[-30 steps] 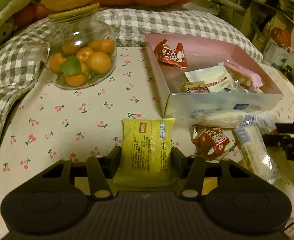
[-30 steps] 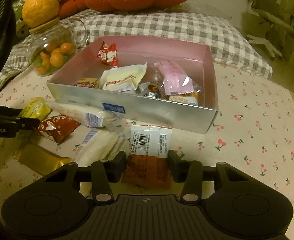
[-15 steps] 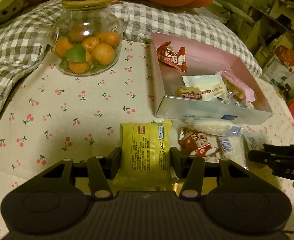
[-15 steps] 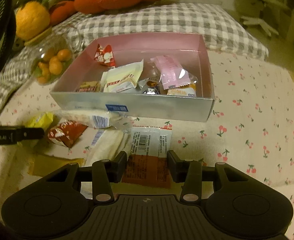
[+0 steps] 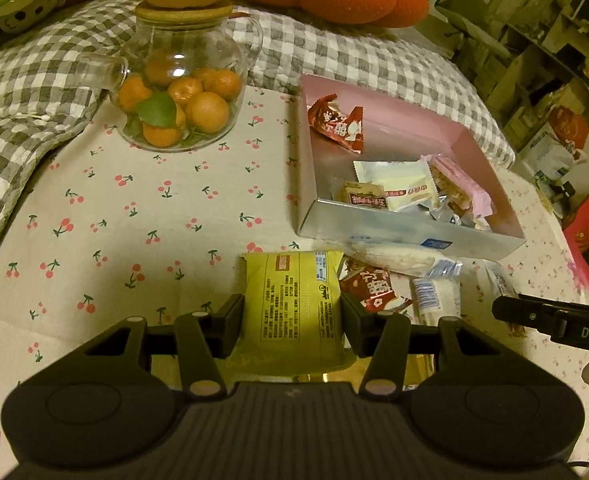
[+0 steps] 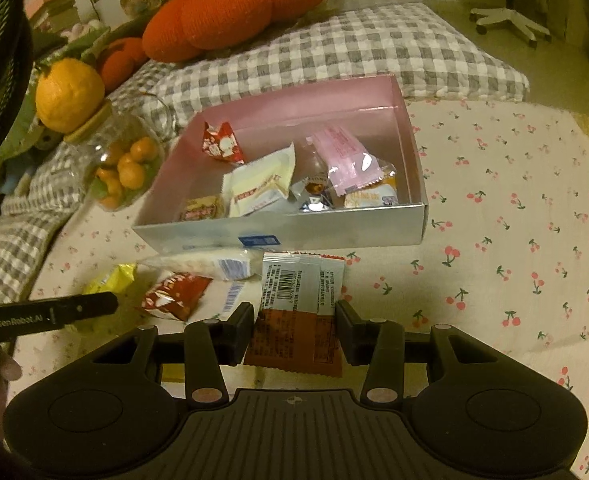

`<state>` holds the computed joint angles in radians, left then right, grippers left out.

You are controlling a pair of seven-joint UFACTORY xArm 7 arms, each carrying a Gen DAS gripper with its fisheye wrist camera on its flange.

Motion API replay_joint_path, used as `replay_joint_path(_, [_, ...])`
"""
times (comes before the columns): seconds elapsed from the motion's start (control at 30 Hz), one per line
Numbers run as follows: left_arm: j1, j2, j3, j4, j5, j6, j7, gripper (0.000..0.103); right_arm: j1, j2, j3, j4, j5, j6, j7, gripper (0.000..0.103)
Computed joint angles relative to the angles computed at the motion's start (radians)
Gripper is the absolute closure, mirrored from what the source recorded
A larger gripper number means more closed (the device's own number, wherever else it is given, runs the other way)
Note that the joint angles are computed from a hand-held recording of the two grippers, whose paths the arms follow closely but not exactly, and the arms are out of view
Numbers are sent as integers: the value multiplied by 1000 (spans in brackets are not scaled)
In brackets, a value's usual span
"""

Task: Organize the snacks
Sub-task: 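Carry both packets into the pink box and open both grippers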

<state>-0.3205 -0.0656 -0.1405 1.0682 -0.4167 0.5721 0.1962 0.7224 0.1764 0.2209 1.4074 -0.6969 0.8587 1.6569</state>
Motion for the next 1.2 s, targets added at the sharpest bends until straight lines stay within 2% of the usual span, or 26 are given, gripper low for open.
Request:
replay_joint_path(0.27, [-5, -27, 6, 0, -42, 3, 6, 55, -3, -22, 2, 1, -29, -24, 57, 60])
replay_joint_path(0.6, [-19, -34, 11, 15, -108, -33, 29, 55, -12, -29, -3, 28, -89, -51, 132, 60])
replay_joint_path(0.93, [-29, 19, -3, 64, -180, -130, 32, 55, -49, -79, -2, -13, -175, -47, 261, 60])
replay_joint_path(1.07, [-37, 69, -22, 95, -229, -183, 53, 55, -83, -95, -2, -46, -203, -84, 309, 60])
replay_joint_path(1.13, [-39, 92, -35, 105, -222, -212, 52, 55, -97, -96, -2, -56, -212, -95, 325, 60])
replay_joint_path(1.2, [-46, 119, -47, 116, -162, -251, 17, 55, -112, -96, -6, -68, -226, -117, 353, 60])
